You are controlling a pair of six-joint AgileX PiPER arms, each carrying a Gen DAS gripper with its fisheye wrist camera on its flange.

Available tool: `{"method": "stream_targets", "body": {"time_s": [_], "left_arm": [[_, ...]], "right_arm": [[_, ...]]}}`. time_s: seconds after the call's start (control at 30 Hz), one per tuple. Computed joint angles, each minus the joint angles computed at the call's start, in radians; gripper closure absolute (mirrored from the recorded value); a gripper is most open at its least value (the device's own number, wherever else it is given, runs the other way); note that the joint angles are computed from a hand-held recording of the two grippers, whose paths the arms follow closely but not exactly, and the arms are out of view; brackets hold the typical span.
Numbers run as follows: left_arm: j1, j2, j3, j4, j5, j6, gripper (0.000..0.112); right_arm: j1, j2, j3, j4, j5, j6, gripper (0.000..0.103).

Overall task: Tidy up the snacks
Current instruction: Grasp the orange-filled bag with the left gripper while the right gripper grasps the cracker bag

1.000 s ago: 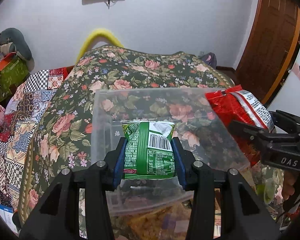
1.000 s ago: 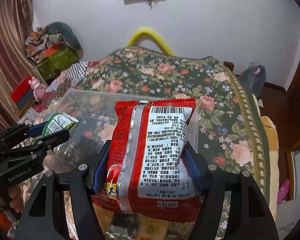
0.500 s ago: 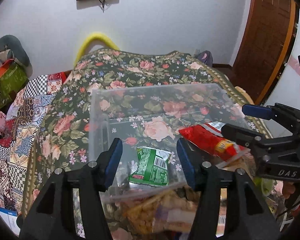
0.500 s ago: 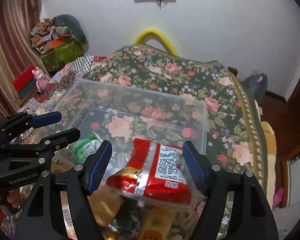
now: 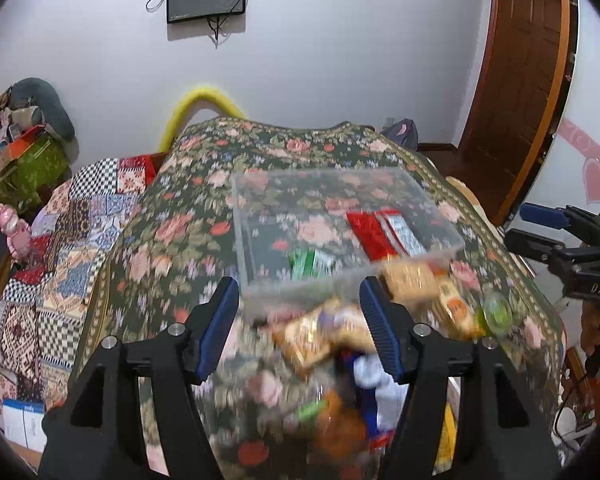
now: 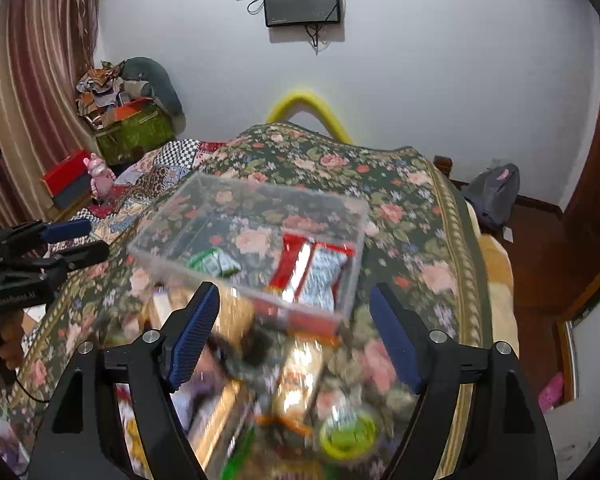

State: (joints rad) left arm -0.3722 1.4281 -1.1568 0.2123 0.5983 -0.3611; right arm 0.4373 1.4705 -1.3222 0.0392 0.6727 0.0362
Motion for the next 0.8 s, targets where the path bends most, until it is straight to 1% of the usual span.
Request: {"method": "stream_targets", "body": {"time_s": [0.2, 0.37, 0.43, 0.57, 0.67, 0.8], "left_arm": [[-0.045, -0.098, 0.145, 0.046, 0.014, -0.077, 0.049], [-0.083, -0.151, 0.250, 0.066, 0.007, -0.134, 0.045], [-0.095, -0.153, 0.278, 0.070, 0.003, -0.148, 0.045], [-0.126, -0.148, 0.329, 0.116, -0.003, -0.220, 0.045], [-0.100, -0.137, 0.362, 0.033, -0.038, -0.169, 0.044], [-0.102, -0.092, 0.368, 0.026, -0.058, -0.186, 0.044]], "right_arm": [[-0.008, -0.107, 0.150, -0.004, 0.003, 0.030, 0.026], [-0.010, -0.172, 0.268, -0.001, 0.010, 0.055, 0.024], [0.000, -0.195, 0.313, -0.017, 0.006, 0.083, 0.023], [0.008, -0.226, 0.376, -0.003, 0.007, 0.096, 0.020], [0.028, -0.241, 0.413, -0.017, 0.000, 0.125, 0.018], [0.040, -0.227, 0.434, -0.016, -0.009, 0.133, 0.017]]}}
